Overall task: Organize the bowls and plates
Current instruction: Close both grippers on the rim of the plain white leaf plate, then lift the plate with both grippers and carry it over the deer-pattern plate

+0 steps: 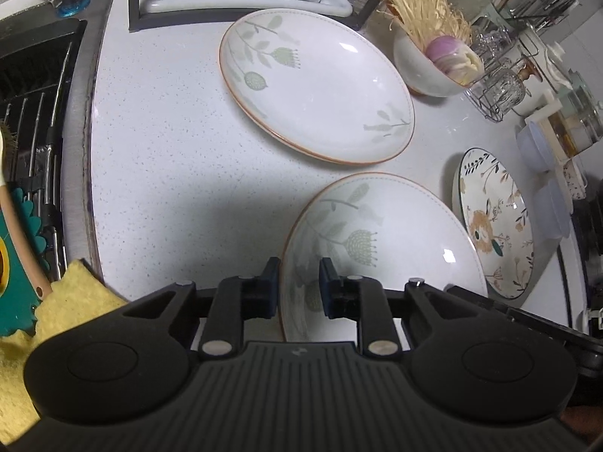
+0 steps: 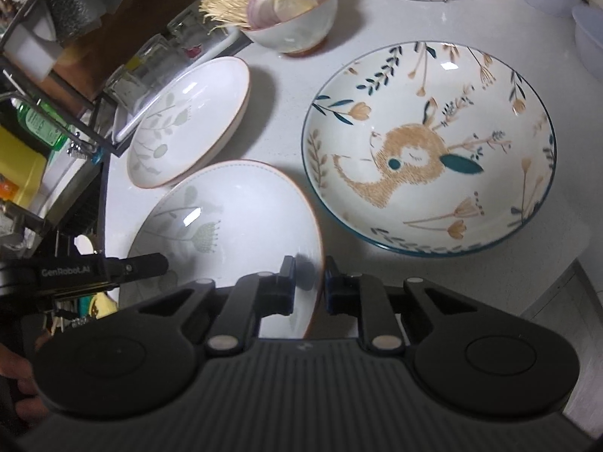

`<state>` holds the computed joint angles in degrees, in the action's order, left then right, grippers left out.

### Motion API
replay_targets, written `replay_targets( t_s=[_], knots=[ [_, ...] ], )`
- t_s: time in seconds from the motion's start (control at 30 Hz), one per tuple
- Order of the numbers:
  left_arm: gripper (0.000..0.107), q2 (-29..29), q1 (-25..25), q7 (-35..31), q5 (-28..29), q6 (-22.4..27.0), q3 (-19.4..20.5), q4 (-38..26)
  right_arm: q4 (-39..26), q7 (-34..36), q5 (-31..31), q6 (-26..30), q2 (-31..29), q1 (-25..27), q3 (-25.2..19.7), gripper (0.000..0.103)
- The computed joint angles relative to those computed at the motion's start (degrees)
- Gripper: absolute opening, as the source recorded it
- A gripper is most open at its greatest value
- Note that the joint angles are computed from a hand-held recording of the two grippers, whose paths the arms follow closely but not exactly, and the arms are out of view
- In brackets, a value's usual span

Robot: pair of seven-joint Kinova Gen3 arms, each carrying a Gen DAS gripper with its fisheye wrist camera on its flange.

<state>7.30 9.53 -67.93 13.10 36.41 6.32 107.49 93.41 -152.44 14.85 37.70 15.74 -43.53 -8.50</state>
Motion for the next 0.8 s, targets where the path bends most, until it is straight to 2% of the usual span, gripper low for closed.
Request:
replay_targets(
  t_s=[0.13,0.23,0.47,0.63,0.8],
  knots=[
    [0.025,-1.1,-1.13,-2.94,2.0,0.26,0.03,0.2,-0.78,2.65,-1.36,0.47,-0.3,1.13,-0.73,0.017],
    [0.025,-1.97,-1.72,-5.09,3.49,2.37,0.02,-0.68,-2.29,5.34,-3.22,2.49,-0.63,2.13,-1.39,0.017],
    [0.025,-4.23,-1.36,-3.02,3.72,9.03,-0.33,-4.88,-5.55,8.12,-7.77,7.88,-2.93,3.98,-2.14,0.017],
    [0.025,-5.33,-1.15,-3.55,3.36,12.56,-0.33,-8.06,-6.28,5.7,-7.01,9.3,-4.96,3.69,-2.21,0.017],
    [0.025,-6.12,-1.09,-3.81,4.39,13.54,-0.5,-9.67,-7.83,4.84,-4.69,11.5,-5.8,3.4,-2.59,0.017]
  ],
)
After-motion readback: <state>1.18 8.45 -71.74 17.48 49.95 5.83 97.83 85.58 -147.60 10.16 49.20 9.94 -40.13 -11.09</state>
